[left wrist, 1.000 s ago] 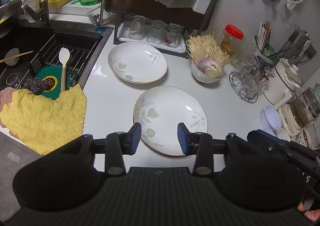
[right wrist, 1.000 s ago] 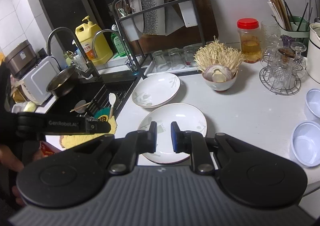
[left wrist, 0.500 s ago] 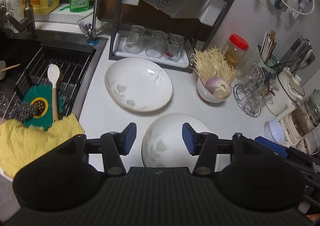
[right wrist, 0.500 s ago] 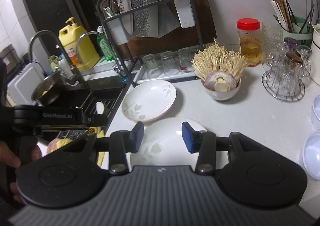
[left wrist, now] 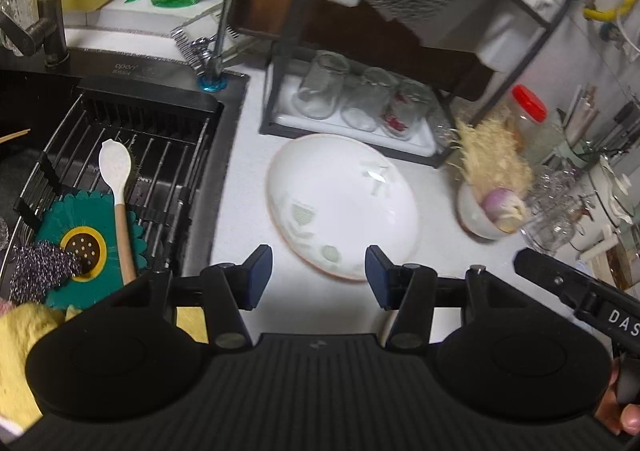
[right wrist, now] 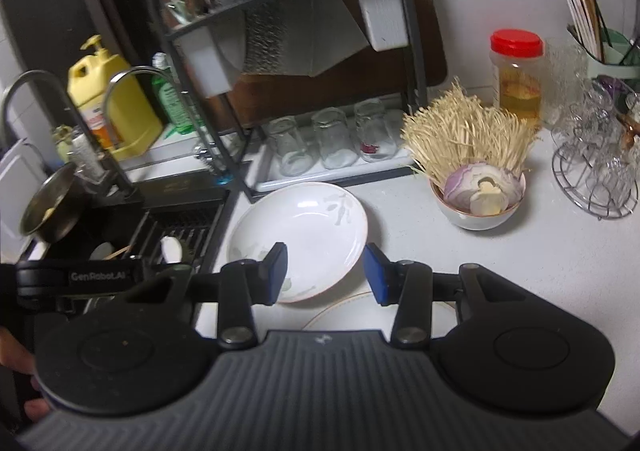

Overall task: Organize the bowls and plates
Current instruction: 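Move both grippers to the second white leaf-pattern plate by the glass rack, then close both grippers on the second plate's rim and lift it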

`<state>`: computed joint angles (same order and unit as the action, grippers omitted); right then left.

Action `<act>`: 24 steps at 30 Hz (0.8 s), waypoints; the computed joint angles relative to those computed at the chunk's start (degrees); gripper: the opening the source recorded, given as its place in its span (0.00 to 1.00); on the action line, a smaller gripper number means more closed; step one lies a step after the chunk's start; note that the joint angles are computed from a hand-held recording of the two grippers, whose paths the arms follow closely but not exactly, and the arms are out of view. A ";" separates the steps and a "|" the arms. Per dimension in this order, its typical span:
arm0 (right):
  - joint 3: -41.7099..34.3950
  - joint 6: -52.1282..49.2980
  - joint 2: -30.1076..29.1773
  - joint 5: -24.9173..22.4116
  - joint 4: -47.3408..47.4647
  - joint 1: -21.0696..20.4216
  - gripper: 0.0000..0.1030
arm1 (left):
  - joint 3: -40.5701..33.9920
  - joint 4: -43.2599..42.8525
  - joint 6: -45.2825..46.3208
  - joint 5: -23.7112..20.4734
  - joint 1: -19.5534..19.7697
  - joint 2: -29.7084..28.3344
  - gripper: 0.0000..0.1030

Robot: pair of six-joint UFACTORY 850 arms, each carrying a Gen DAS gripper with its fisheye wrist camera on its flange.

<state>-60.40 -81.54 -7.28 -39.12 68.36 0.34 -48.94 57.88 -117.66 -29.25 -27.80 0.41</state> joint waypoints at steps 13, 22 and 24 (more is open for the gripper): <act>-3.36 15.37 -5.15 7.72 -6.11 5.04 0.78 | 0.77 -7.97 17.22 12.80 11.48 -2.67 0.73; -8.30 23.10 -10.62 9.91 -11.26 7.87 0.73 | -3.32 -22.75 36.90 17.19 16.49 -9.13 0.72; -9.46 25.04 -12.11 10.93 -13.50 8.34 0.70 | -4.23 -23.70 39.26 17.94 16.94 -10.47 0.72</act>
